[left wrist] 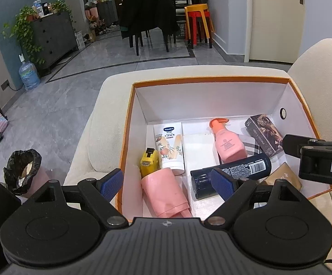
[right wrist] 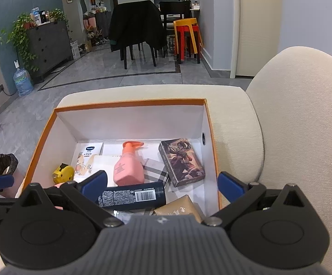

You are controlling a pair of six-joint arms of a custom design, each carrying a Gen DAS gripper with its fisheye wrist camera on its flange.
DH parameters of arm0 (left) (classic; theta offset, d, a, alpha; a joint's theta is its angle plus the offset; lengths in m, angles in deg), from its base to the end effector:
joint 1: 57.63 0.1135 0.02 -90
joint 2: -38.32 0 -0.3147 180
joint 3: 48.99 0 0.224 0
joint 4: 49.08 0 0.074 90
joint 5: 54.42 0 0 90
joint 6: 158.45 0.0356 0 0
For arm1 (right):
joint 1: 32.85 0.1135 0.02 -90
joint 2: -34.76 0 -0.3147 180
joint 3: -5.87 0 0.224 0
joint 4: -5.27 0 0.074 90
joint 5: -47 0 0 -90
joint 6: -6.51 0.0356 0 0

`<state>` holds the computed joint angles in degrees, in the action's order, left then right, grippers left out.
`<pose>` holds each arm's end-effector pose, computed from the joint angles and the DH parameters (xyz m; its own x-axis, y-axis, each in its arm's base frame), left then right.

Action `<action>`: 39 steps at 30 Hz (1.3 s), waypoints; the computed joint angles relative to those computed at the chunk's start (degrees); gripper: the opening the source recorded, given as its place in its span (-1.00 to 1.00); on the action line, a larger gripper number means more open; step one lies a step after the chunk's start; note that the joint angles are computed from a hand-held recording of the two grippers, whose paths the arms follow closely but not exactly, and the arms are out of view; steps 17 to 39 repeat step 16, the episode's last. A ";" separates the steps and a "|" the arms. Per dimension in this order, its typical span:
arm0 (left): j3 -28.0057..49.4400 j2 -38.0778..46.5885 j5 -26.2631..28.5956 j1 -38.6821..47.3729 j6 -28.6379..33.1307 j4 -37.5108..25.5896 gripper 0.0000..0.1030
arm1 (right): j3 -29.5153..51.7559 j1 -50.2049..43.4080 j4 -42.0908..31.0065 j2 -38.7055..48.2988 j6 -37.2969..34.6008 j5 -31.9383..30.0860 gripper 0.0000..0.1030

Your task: Organize rigid objects

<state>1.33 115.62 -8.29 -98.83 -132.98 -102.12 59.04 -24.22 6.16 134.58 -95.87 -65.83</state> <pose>0.1424 -0.0919 0.2207 -0.6658 -0.2822 -0.6907 -0.5037 0.8530 0.1371 0.2965 0.0590 0.1842 -0.6048 -0.2917 -0.7410 -0.5483 0.8273 0.1219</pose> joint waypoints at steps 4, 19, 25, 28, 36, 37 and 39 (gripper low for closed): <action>0.68 0.52 -0.25 -0.50 -0.40 -0.76 0.96 | 0.20 -0.22 -0.27 -0.09 0.29 -0.32 0.95; 0.90 -0.55 -1.56 -2.11 -0.39 -0.94 0.96 | 0.56 -0.89 -0.91 -0.44 0.41 -1.15 0.95; 0.90 -0.55 -1.56 -2.11 -0.39 -0.94 0.96 | 0.56 -0.89 -0.91 -0.44 0.41 -1.15 0.95; 0.90 -0.55 -1.56 -2.11 -0.39 -0.94 0.96 | 0.56 -0.89 -0.91 -0.44 0.41 -1.15 0.95; 0.90 -0.55 -1.56 -2.11 -0.39 -0.94 0.96 | 0.56 -0.89 -0.91 -0.44 0.41 -1.15 0.95; 0.90 -0.55 -1.56 -2.11 -0.39 -0.94 0.96 | 0.56 -0.89 -0.91 -0.44 0.41 -1.15 0.95; 0.90 -0.55 -1.56 -2.11 -0.39 -0.94 0.96 | 0.56 -0.89 -0.91 -0.44 0.41 -1.15 0.95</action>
